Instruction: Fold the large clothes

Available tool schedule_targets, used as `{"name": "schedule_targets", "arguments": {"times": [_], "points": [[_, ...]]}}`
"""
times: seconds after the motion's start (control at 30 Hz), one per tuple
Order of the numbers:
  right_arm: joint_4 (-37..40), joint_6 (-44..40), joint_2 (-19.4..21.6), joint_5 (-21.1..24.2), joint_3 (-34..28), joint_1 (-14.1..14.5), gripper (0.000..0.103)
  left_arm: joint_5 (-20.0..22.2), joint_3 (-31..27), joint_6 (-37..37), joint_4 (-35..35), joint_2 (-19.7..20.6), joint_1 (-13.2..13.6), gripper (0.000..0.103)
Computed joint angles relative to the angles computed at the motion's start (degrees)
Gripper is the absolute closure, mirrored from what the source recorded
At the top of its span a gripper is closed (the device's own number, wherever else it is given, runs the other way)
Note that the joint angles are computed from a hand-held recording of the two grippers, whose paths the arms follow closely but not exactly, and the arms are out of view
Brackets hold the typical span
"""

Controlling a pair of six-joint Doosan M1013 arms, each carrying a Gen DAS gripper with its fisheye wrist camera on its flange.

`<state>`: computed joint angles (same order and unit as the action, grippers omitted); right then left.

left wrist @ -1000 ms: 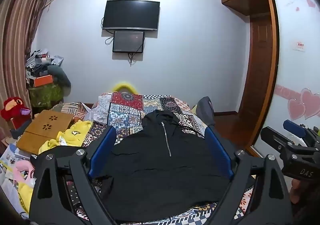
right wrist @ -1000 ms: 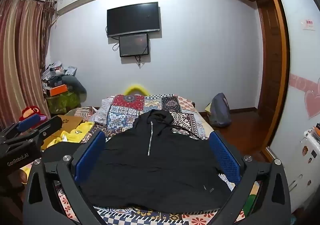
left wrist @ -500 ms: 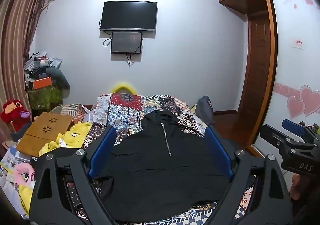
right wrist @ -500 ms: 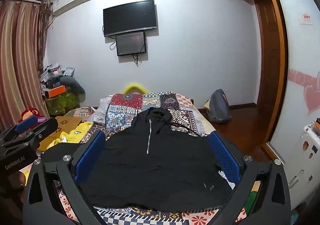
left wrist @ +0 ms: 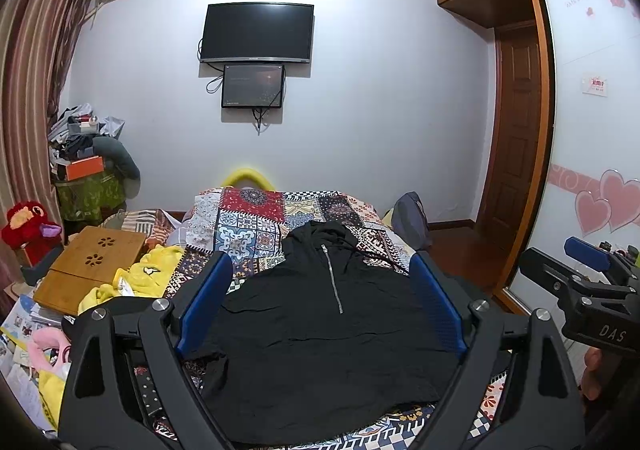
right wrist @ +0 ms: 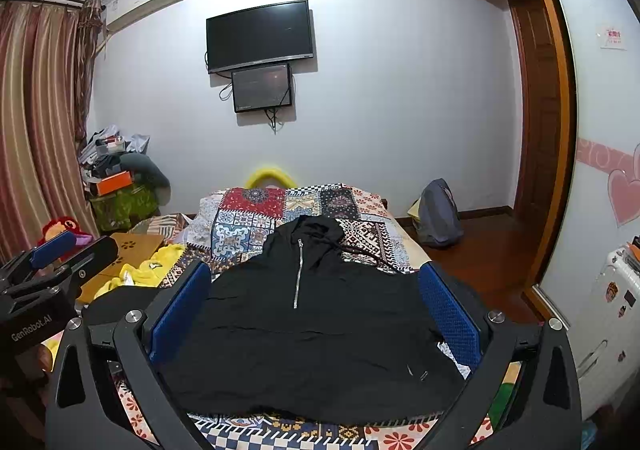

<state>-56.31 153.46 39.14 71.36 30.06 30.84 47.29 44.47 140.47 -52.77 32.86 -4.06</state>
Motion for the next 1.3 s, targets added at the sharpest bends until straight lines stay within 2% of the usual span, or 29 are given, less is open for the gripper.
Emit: {"name": "schedule_targets", "arguments": {"times": [1.3], "points": [[0.5,-0.4,0.8,0.3,-1.4,0.1,0.0,-0.6,0.4,-0.8,0.5,-0.3,-0.2,0.012]]}}
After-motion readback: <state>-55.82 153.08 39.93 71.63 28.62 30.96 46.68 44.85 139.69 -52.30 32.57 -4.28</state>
